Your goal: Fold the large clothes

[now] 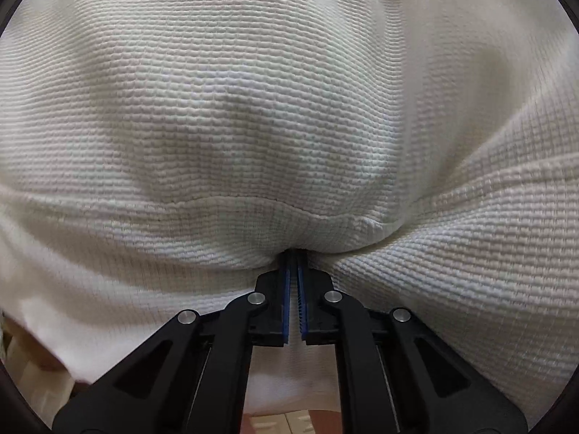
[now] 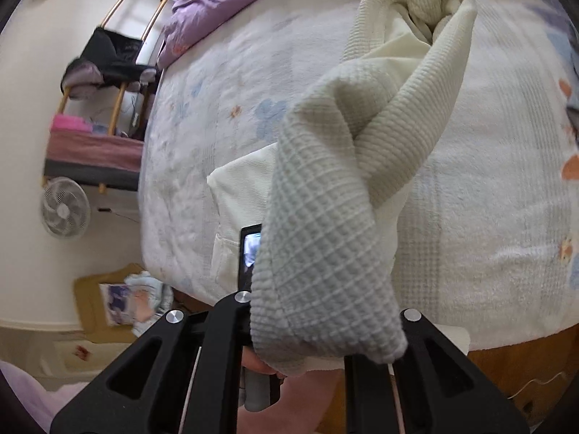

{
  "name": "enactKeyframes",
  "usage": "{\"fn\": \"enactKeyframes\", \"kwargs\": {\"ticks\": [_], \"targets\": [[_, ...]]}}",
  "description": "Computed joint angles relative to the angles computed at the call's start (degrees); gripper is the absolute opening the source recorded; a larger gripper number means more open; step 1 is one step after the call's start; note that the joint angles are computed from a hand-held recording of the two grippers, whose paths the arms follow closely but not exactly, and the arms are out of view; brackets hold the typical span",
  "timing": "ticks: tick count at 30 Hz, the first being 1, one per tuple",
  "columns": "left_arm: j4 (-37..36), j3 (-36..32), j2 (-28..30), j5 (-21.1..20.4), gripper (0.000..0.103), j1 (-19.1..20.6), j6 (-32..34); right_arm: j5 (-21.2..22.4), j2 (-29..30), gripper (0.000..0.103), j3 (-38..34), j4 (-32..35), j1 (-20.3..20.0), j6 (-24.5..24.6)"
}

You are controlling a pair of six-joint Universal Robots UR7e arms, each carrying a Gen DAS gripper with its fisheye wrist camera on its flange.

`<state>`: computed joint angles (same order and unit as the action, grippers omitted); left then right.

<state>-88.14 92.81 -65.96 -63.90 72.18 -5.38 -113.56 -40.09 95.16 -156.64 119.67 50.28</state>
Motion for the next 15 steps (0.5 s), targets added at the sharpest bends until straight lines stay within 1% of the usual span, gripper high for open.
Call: {"fn": "enactKeyframes", "kwargs": {"ticks": [3, 4, 5, 6, 7, 8, 9, 10, 11, 12, 15], "targets": [[2.2, -4.4, 1.5, -5.4, 0.004, 3.8, 4.4, -0.6, 2.8, 0.012, -5.7, 6.3, 1.2, 0.0], [4.5, -6.7, 2.4, -7.2, 0.003, 4.8, 5.3, -1.2, 4.3, 0.012, -8.6, 9.3, 1.6, 0.0], [7.0, -8.7, 2.9, -7.8, 0.003, 5.0, 5.1, -1.6, 5.4, 0.012, -10.8, 11.1, 2.0, 0.1], [8.5, -10.1, 2.5, -7.0, 0.003, 4.8, 4.2, -1.6, 5.8, 0.012, -11.6, 11.5, 2.1, 0.0], [9.4, -11.4, 1.7, -5.8, 0.003, 4.5, 3.9, -1.2, 7.4, 0.012, -14.5, 12.6, 2.3, 0.0], [10.2, -15.1, 1.8, -3.4, 0.003, 4.5, 5.5, -0.9, 8.2, 0.012, -15.9, 13.3, 2.3, 0.0], [10.4, -16.5, 1.1, -2.1, 0.003, 4.2, 6.9, -0.7, 8.6, 0.012, -16.7, 14.0, 2.3, 0.0], [11.0, -18.8, 0.6, -1.0, 0.003, 4.0, 8.1, -0.3, 10.6, 0.012, -20.0, 15.6, 2.3, -0.8], [12.0, -21.6, 0.7, 0.4, 0.003, 4.0, 8.8, 0.0, 11.5, 0.012, -21.3, 16.6, 2.3, -1.1], [12.3, -22.3, 0.1, 1.4, 0.003, 3.9, 8.9, 0.5, 12.5, 0.012, -23.0, 17.8, 2.2, -1.5], [13.4, -30.4, 1.9, 7.7, 0.004, 4.6, 10.5, 2.3, 16.5, 0.012, -27.7, 19.6, 1.7, -1.1]]}}
